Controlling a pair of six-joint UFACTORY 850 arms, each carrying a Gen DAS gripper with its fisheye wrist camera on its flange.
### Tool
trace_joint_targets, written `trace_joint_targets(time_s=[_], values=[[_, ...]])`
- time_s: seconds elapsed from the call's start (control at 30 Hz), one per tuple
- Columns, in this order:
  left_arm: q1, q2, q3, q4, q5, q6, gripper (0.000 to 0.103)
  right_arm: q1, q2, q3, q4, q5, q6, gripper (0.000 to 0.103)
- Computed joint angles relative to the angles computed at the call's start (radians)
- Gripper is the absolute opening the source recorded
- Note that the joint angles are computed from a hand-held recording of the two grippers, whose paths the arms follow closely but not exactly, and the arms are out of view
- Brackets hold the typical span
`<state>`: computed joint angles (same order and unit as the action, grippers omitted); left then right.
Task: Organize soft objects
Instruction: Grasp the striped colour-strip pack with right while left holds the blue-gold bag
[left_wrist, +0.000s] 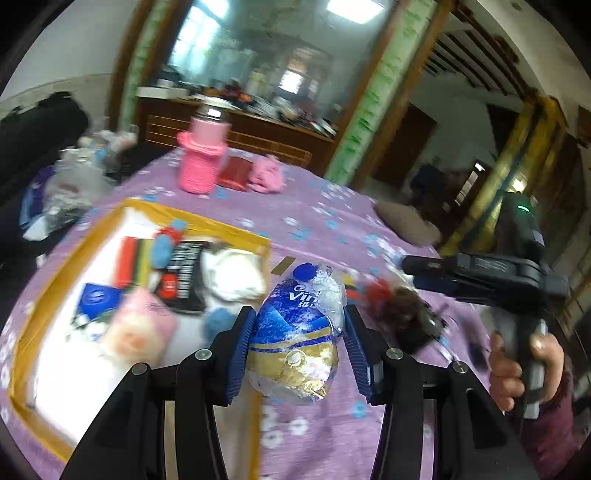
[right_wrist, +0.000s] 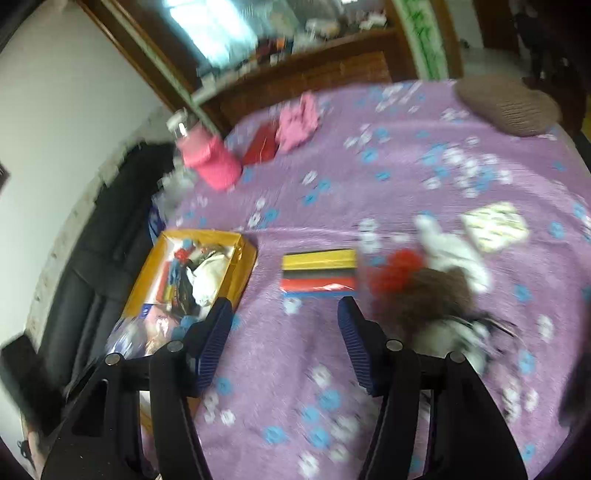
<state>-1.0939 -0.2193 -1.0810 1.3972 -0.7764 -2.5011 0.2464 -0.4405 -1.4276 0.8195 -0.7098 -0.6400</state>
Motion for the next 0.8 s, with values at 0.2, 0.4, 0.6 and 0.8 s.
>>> trace_joint_targets(time_s=[0.2,0.4,0.6,0.8], values=[[-0.013,0.049,0.091,0.044,0.014,-0.12,0.047,0.082,-0.267,-0.31,-0.264,-0.05,0.348,0.058],[-0.029,0.132,0.194,0.103,0.013,-0.254,0.047,0.102,-0.379,-0.45,-0.464,-0.136,0.536,0.058],[-0.029,0.172,0.264,0.163,0.008,-0.356,0.048,0.046,-0.294,-0.314,-0.187,-0.338,0.354,0.059],[-0.016,0.174,0.287,0.175,0.041,-0.406,0.047,0.135,-0.133,-0.124,-0.474,-0.084,0.264,0.058]])
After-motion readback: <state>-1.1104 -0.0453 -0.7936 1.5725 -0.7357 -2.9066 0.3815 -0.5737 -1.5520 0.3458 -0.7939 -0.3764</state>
